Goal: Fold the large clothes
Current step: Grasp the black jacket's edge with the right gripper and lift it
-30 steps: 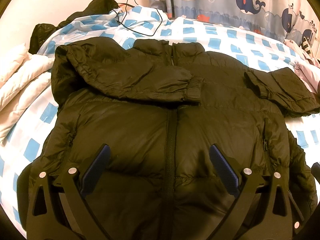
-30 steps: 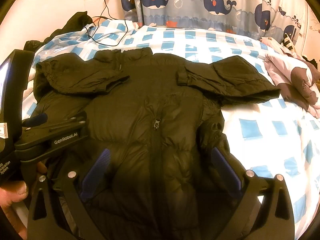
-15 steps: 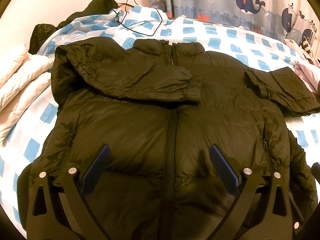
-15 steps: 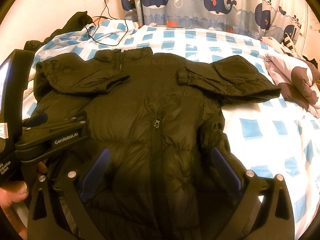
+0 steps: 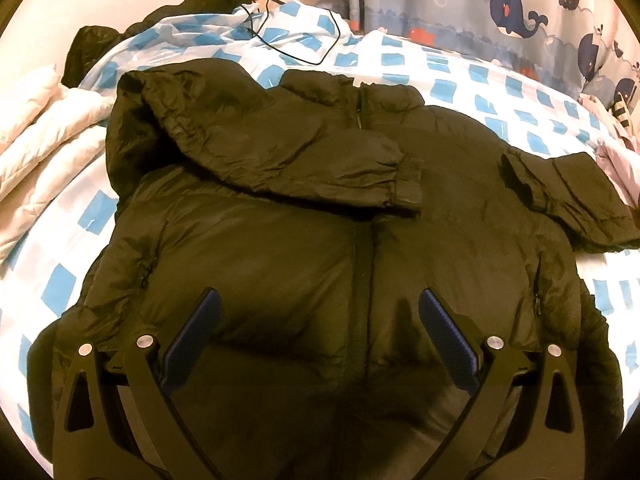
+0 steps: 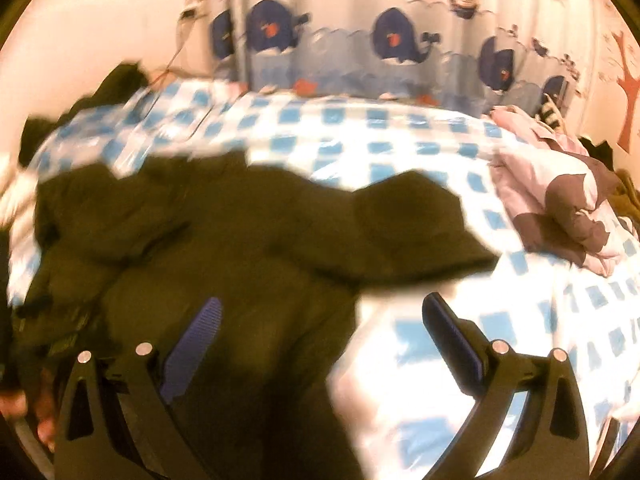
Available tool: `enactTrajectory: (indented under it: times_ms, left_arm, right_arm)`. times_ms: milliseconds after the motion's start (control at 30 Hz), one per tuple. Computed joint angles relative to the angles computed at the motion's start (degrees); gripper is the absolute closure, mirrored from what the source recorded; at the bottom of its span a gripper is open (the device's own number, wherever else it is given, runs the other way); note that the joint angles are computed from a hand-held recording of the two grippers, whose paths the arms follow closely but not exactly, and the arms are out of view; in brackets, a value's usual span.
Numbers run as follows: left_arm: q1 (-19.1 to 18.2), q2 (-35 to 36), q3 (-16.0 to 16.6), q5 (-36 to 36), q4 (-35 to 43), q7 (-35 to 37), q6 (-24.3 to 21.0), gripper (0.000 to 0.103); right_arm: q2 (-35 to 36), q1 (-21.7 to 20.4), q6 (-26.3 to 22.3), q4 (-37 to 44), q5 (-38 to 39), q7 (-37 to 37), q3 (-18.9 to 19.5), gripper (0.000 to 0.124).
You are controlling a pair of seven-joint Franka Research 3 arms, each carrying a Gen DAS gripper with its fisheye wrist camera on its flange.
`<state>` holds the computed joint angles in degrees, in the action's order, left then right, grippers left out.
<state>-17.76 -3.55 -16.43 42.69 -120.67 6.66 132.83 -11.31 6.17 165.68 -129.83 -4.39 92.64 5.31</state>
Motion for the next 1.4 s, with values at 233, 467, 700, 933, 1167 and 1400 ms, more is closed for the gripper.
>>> enactTrajectory:
  times_ms: [233,467,700,933,1167,1400]
  left_arm:
    - [-0.08,0.79,0.15,-0.66,0.79,1.02,-0.11,0.008]
    - [-0.32,1.81,0.25,0.07,1.67,1.26,-1.55,0.008]
    - [-0.76,2.45,0.35,0.77,2.12,1.06,-2.32,0.008]
    - [-1.13,2.87,0.46,1.16,2.51,0.98,-2.9,0.008]
    - [-1.52,3.74,0.38,2.48,3.08,0.67,-4.2,0.008]
    - [-2.19,4.62,0.46,3.0,3.89,0.85,-5.82,0.008]
  right_arm:
    - [17.94,1.89,-8.15,19.18,-21.79,1.94,-0.79,0.027]
    - [31.51,7.76,-14.83,32.76,-24.88,-1.43,-5.37,0.027]
    - [36.1,1.54,-22.88,40.75,1.47,-15.84,-0.83,0.103]
    - [32.47,-2.87,-19.28,40.38,20.35,-21.36,-1.39,0.115]
    - [29.66,-7.51,-16.0,43.09,31.78,-23.04,-5.19,0.115]
    - [29.72,-12.09,-15.73,44.56,30.37,-16.53,-9.88,0.115]
